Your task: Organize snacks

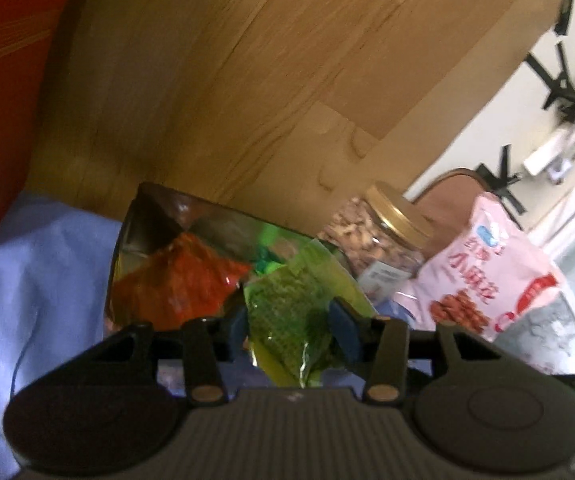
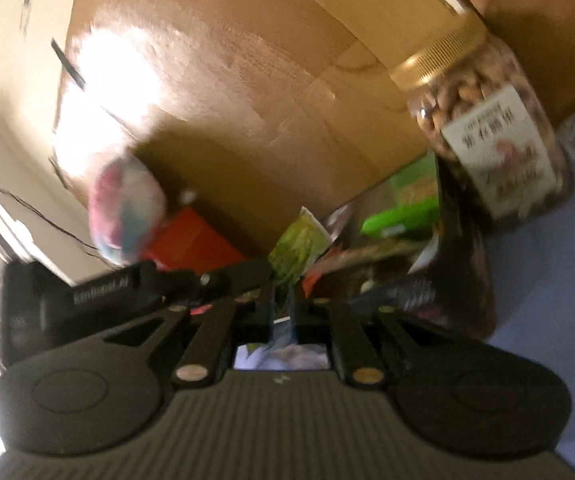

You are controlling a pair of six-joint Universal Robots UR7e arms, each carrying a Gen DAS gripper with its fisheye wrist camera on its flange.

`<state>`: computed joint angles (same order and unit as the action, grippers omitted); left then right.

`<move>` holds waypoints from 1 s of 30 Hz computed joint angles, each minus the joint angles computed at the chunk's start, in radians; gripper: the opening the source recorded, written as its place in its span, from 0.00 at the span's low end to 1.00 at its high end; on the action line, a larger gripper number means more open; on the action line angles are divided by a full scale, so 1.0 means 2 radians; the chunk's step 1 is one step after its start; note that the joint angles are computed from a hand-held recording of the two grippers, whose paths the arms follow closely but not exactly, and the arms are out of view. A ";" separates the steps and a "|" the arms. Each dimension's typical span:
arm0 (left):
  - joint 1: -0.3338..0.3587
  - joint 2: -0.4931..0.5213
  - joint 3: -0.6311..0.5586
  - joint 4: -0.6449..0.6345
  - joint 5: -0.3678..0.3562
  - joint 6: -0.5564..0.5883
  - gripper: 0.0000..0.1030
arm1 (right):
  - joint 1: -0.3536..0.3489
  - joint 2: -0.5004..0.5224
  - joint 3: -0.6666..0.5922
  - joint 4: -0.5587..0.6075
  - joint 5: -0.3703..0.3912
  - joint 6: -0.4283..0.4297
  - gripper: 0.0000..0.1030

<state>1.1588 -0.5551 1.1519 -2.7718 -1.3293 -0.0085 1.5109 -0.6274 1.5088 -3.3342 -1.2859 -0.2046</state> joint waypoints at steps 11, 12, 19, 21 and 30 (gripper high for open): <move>-0.016 0.040 -0.020 -0.050 0.088 0.061 0.50 | 0.027 0.067 -0.024 -0.171 -0.124 -0.169 0.43; -0.018 0.038 -0.014 -0.058 0.095 0.065 0.51 | 0.027 0.067 -0.022 -0.179 -0.122 -0.177 0.43; -0.036 0.000 0.066 -0.124 0.133 0.087 0.51 | 0.024 0.040 0.015 -0.179 -0.123 -0.162 0.43; -0.045 -0.011 0.100 -0.156 0.155 0.103 0.53 | 0.025 0.030 0.041 -0.194 -0.128 -0.159 0.43; -0.083 -0.054 0.239 -0.254 0.234 0.150 0.57 | 0.020 -0.014 0.162 -0.256 -0.129 -0.138 0.43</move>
<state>0.9933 -0.6622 1.6297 -3.2806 -0.8620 0.2917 1.5503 -0.6548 1.8331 -3.8468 -1.5443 -0.4808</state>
